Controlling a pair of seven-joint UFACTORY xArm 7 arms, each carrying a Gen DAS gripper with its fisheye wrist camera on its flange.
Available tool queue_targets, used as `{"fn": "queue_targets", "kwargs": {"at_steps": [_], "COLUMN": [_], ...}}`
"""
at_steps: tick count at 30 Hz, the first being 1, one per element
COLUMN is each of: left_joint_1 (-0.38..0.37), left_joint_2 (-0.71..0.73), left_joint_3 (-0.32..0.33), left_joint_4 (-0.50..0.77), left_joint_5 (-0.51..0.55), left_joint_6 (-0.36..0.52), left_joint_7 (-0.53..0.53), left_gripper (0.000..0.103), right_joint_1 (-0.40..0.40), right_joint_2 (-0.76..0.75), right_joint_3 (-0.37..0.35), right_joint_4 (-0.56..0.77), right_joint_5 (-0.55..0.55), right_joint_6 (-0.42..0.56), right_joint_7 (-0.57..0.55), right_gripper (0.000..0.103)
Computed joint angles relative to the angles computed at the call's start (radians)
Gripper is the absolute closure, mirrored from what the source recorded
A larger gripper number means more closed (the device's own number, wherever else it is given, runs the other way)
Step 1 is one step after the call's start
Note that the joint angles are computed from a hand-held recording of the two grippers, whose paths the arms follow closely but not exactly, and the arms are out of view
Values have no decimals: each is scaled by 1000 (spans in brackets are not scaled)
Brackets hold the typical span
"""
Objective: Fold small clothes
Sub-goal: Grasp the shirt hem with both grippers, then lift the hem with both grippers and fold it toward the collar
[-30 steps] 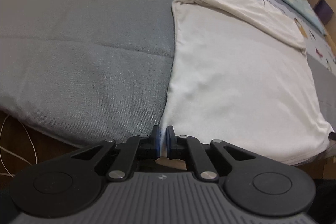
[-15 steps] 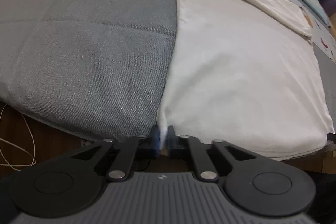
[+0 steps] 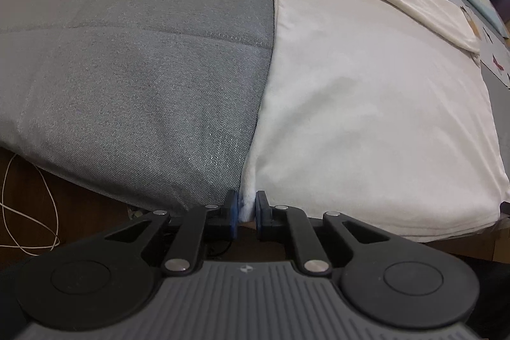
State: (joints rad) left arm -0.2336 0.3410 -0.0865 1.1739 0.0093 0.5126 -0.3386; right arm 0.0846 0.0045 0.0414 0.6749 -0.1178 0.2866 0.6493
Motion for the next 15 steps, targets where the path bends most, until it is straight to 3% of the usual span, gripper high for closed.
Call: {"fn": "queue_targets", "kwargs": {"at_steps": [5, 9, 15], "left_joint_1": [-12, 7, 55], "left_joint_2": [-15, -72, -212], "left_joint_3": [5, -12, -53], "left_joint_4": [-2, -15, -66], "left_joint_5": [37, 19, -137], "left_joint_6": [-7, -29, -59], "left_joint_7": [15, 83, 297], "left_gripper": [96, 97, 97], "right_joint_1": [-1, -22, 33], "right_joint_2": [-10, -67, -208], "right_joint_3": [-1, 1, -53], "right_joint_4": [-9, -50, -94], "right_joint_5": [-32, -103, 131], "right_joint_6": [-24, -119, -200], "right_joint_7": [22, 98, -92], "right_gripper": [96, 96, 96]}}
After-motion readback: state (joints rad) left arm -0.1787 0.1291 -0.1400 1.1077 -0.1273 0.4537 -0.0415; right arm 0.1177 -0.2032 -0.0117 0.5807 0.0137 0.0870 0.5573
